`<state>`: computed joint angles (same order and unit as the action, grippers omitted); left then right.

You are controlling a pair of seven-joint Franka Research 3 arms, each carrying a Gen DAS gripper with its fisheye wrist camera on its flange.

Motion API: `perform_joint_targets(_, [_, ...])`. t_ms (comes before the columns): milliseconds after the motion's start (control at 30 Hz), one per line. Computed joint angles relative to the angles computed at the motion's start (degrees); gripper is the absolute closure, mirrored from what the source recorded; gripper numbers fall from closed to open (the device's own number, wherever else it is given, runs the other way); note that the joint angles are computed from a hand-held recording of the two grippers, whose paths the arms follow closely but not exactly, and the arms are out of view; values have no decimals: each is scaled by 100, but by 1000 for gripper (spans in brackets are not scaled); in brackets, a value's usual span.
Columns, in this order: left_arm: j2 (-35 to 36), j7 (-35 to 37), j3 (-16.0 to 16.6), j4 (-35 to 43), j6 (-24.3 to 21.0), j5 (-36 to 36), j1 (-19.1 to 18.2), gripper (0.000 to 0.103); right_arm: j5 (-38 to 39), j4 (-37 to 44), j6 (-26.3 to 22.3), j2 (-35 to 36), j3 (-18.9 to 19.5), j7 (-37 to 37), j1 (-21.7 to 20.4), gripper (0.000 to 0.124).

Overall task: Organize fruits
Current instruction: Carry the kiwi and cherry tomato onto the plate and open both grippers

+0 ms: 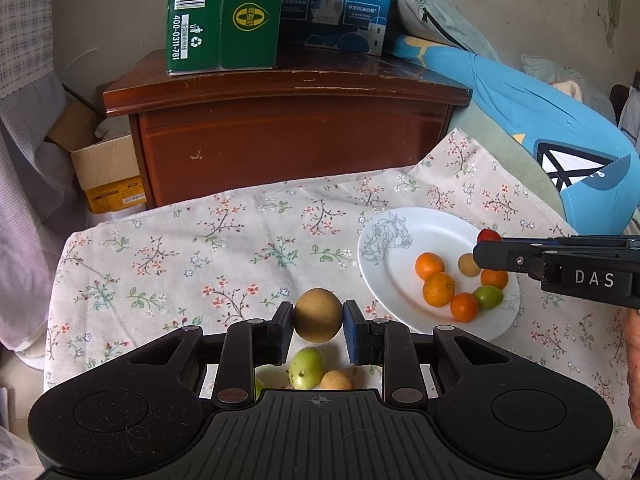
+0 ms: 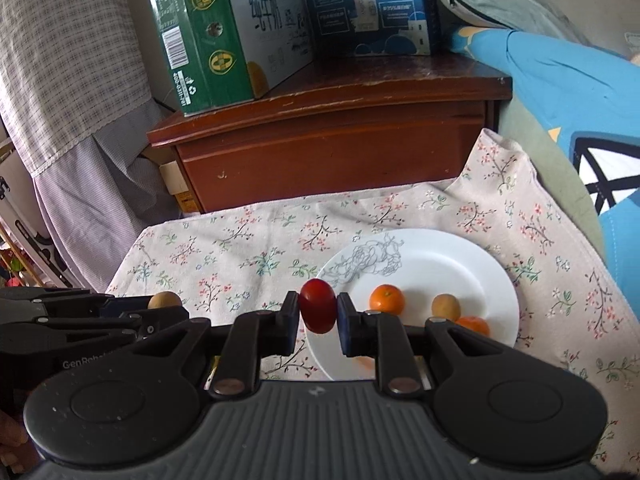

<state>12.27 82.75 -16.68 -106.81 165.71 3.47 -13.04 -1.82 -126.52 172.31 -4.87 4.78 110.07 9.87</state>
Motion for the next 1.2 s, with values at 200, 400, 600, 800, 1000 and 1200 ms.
perform_joint_targets(200, [281,438,-243,414,-158,-332,86,79,-338,108,34,-7,-33,362,-237,104])
perform_joint_targets(400, [756,923,-480,1014,-277,-661,122,79,-282,178,37,38,-157,667,-410,104])
perform_joint_targets(600, [1307,1105,-596,1628,-553,-844,40,79,219,326,-186,273,-301,455,-311,104])
perform_joint_targets(800, [1617,1168,-648,1886,-653,-922,3,79,1263,455,-451,520,-386,-99,-130,104])
perform_joint_targets(1000, [1880,1260,-735,2157,-754,-1006,1,79,1098,511,-611,657,-452,246,-84,104])
perform_joint_targets(1200, [1983,1310,-821,2251,-709,-1113,15,76,1006,525,-601,722,-503,474,-55,100])
